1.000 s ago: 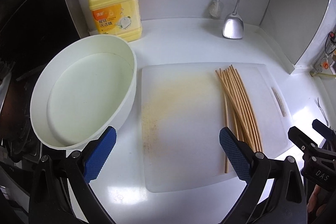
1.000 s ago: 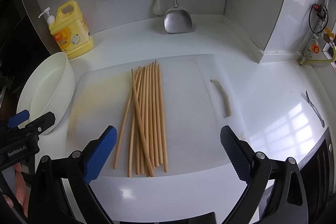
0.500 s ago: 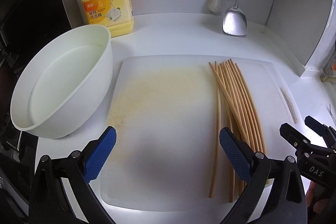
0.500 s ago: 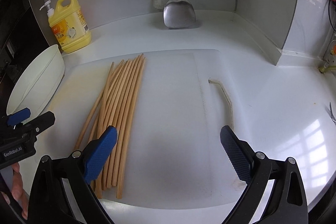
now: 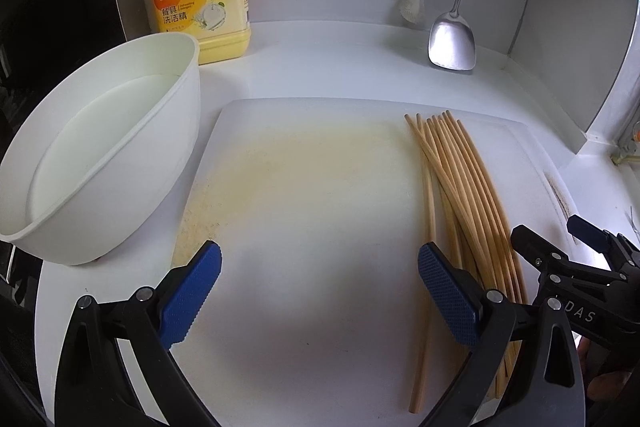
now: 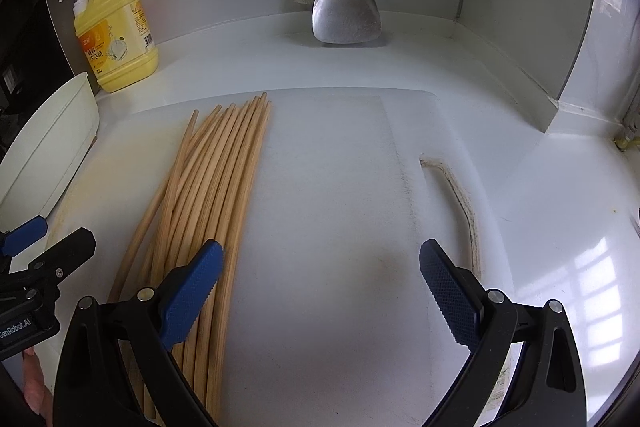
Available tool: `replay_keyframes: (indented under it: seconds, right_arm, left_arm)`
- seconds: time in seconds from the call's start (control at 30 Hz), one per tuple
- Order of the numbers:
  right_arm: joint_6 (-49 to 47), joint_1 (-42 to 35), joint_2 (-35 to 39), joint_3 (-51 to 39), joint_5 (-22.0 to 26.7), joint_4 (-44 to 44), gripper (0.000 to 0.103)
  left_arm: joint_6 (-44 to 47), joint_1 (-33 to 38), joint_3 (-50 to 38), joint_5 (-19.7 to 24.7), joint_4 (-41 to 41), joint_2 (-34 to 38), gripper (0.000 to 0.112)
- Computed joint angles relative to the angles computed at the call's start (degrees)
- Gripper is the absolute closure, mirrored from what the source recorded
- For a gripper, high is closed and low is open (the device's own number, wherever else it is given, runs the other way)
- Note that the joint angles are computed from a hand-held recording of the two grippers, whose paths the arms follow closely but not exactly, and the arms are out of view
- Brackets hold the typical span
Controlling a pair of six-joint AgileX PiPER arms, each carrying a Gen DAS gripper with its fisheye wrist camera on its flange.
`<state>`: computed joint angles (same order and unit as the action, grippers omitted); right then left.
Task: Organize utensils
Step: 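Lower the right tool onto a wooden chopstick and close it while the left tool grasps another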
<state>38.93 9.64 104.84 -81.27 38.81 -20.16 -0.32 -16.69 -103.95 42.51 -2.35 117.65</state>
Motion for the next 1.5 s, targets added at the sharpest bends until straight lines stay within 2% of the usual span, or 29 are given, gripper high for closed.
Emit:
replay_keyframes:
  seconds: [0.27,0.47,0.8,1.2,1.4,1.47,1.5]
  right_arm:
    - [5.53,2.23,0.27,0.40,0.74,-6.21,0.009]
    - [5.44,3.49,1.79,-1.73,4.03,-7.73,0.009]
    - [5.83,1.35,-0.12,2.39,-0.63,-7.67,0.010]
    - [7.17,0.27,-0.56,3.50,-1.59,-8.75,0.010]
    - [8.47,0.44,0.36,3.08,-2.63,-11.16,0.010]
    - [7.27,0.20,0.31,3.28,-3.75,-10.43,0.012]
    - [5.77,-0.15,0.15,3.45,-4.58,-9.01,0.018]
  left_arm:
    - [0.47,0.66,1.33,-1.72,-0.93,-0.77,0.015]
    - [1.46,0.01,1.80,-2.30,-1.25,-1.07,0.015]
    - [3.41,-0.83,-0.17,-1.35,-1.93,0.89,0.015]
    - [0.98,-3.17,-6.75,2.61,3.10,6.08,0.015]
    - [1.05,-3.50,-8.21,1.62,1.88,7.53,0.015]
    - [1.03,-3.83,-8.20,0.87,2.07,7.67,0.017]
    - [1.56,-3.77,-7.96,0.50,1.50,7.56,0.020]
